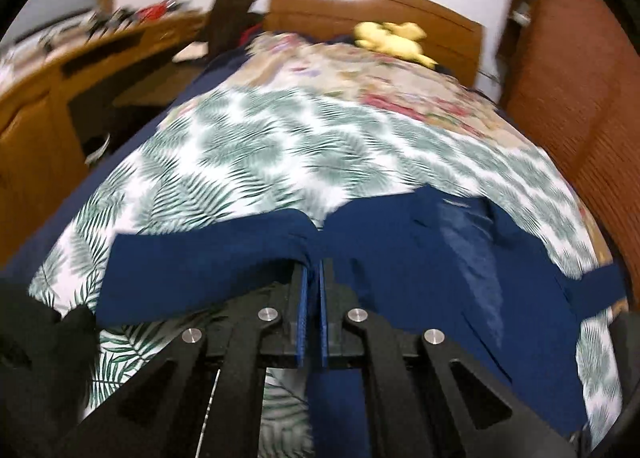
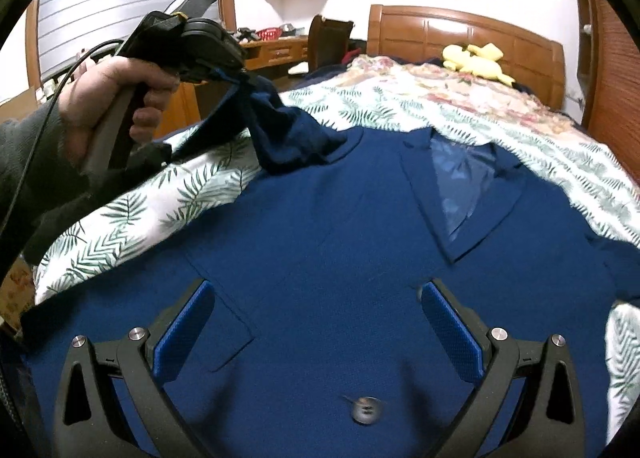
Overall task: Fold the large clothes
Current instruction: 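Lift the grasped jacket side with the left tool and fold it toward the center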
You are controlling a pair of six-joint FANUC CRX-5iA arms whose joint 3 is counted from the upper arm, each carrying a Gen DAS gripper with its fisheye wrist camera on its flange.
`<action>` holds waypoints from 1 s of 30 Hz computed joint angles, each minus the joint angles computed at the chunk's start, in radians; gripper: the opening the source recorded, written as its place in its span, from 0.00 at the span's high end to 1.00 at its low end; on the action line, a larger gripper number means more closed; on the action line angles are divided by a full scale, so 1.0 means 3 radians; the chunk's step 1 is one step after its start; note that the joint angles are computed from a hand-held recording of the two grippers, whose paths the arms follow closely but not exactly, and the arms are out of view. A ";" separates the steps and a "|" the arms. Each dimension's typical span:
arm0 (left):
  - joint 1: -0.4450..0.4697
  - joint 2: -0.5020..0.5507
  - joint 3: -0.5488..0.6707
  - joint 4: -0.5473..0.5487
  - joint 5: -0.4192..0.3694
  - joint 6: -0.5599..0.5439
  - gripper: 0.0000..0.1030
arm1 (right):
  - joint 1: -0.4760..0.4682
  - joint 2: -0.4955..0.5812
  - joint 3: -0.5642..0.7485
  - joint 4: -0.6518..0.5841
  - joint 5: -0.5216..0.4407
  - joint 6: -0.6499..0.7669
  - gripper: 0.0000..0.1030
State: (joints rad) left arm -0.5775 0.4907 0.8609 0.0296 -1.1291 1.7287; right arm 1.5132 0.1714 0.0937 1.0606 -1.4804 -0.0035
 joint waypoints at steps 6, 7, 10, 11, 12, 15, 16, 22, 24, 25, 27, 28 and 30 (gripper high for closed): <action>-0.0261 0.0056 0.0187 -0.0091 -0.0262 -0.0300 0.94 | 0.0114 -0.0152 -0.0160 0.0160 -0.0178 -0.0178 0.00; -0.0281 0.0073 0.0220 -0.0129 -0.0326 -0.0332 0.89 | 0.0121 -0.0172 -0.0189 0.0169 -0.0198 -0.0213 0.00; -0.0304 -0.0021 0.0066 -0.0160 -0.0259 -0.0463 0.65 | 0.0140 -0.0187 -0.0233 0.0171 -0.0234 -0.0295 0.00; -0.0316 -0.0093 -0.0026 -0.0194 -0.0194 -0.0502 0.56 | 0.0134 -0.0183 -0.0232 0.0169 -0.0230 -0.0303 0.00; -0.0334 -0.0172 -0.0130 -0.0231 -0.0116 -0.0530 0.52 | 0.0129 -0.0181 -0.0239 0.0168 -0.0221 -0.0316 0.00; -0.0326 -0.0410 -0.0450 -0.0347 0.0155 -0.0559 0.26 | 0.0092 -0.0132 -0.0198 0.0152 -0.0180 -0.0298 0.00; -0.0321 -0.0459 -0.0513 -0.0406 0.0210 -0.0531 0.26 | 0.0081 -0.0110 -0.0189 0.0137 -0.0159 -0.0291 0.00; -0.0104 -0.0503 -0.0743 -0.0461 0.0261 -0.0350 0.26 | 0.0024 -0.0048 -0.0135 0.0003 -0.0102 -0.0179 0.00; -0.0020 -0.0498 -0.0838 -0.0489 0.0281 -0.0261 0.25 | -0.0038 -0.0045 -0.0115 -0.0050 -0.0061 -0.0120 0.00; 0.0004 -0.0478 -0.0845 -0.0504 0.0249 -0.0224 0.26 | -0.0063 -0.0048 -0.0110 -0.0074 -0.0048 -0.0094 0.00; 0.0102 -0.0448 -0.0906 -0.0454 0.0225 -0.0145 0.29 | -0.0106 -0.0017 -0.0080 -0.0127 -0.0042 -0.0055 0.00; 0.0164 -0.0448 -0.0966 -0.0399 0.0250 -0.0110 0.34 | -0.0136 -0.0001 -0.0071 -0.0150 -0.0022 -0.0044 0.00; 0.0239 -0.0435 -0.1012 -0.0379 0.0246 -0.0045 0.39 | -0.0186 0.0018 -0.0042 -0.0189 0.0016 -0.0006 0.00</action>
